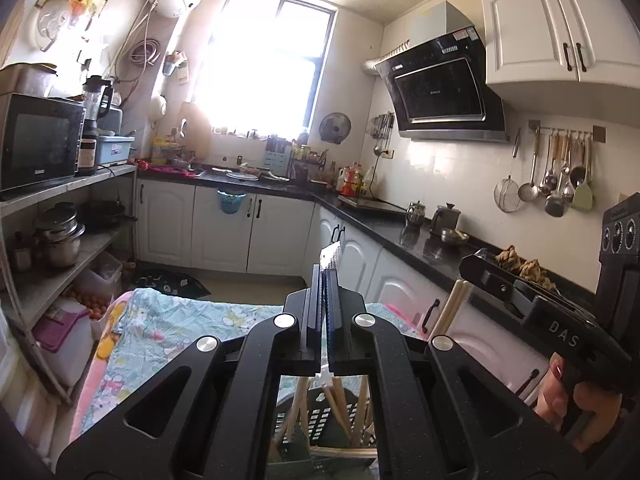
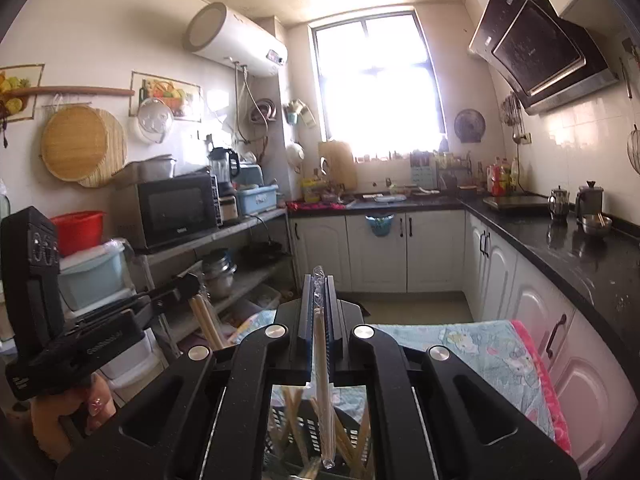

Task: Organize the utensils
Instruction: 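Lift the left tool's chopstick over the caddy while the right tool carries its own, then open the left tool into the caddy while the right tool drops its chopstick in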

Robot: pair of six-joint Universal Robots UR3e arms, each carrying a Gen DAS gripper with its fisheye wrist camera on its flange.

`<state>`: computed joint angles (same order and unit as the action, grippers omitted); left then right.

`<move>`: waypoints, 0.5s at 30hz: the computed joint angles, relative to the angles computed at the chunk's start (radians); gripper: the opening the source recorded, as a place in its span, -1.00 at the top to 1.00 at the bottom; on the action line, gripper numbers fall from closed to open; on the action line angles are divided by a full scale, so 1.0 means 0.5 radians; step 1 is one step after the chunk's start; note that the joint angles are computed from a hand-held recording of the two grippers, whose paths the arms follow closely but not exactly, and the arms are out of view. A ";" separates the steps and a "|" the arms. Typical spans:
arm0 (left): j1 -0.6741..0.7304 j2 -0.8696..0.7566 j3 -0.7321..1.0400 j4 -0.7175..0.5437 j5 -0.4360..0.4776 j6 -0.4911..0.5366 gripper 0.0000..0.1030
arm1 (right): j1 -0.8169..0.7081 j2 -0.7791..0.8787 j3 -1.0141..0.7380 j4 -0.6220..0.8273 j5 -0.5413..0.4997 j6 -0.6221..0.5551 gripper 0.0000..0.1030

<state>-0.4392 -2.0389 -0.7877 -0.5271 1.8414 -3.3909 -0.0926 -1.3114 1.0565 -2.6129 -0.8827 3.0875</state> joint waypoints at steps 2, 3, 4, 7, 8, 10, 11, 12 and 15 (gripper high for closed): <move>0.004 0.001 -0.056 0.043 -0.002 0.007 1.00 | 0.019 0.018 0.041 -0.028 -0.033 -0.019 0.90; 0.008 0.005 -0.086 0.062 -0.009 0.007 1.00 | 0.029 0.023 0.062 -0.044 -0.049 -0.025 0.90; 0.013 0.013 -0.124 0.087 -0.015 0.002 1.00 | 0.035 0.031 0.088 -0.063 -0.064 -0.033 0.90; 0.031 0.042 -0.251 0.165 -0.048 -0.017 1.00 | 0.053 0.051 0.147 -0.095 -0.089 -0.037 0.90; 0.037 0.054 -0.296 0.182 -0.058 -0.025 1.00 | 0.060 0.056 0.170 -0.105 -0.101 -0.039 0.90; 0.051 0.077 -0.380 0.211 -0.084 -0.044 1.00 | 0.067 0.057 0.216 -0.121 -0.113 -0.044 0.90; 0.050 0.077 -0.398 0.218 -0.088 -0.050 1.00 | 0.071 0.054 0.242 -0.130 -0.117 -0.046 0.90; 0.052 0.084 -0.433 0.230 -0.092 -0.058 1.00 | 0.078 0.051 0.275 -0.144 -0.125 -0.047 0.90; 0.058 0.099 -0.508 0.242 -0.113 -0.076 1.00 | 0.088 0.041 0.336 -0.152 -0.132 -0.058 0.89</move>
<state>-0.4101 -1.9895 -1.0417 -0.4061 1.7851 -3.4291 -0.0486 -1.2911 1.2245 -2.6888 -0.9486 3.0584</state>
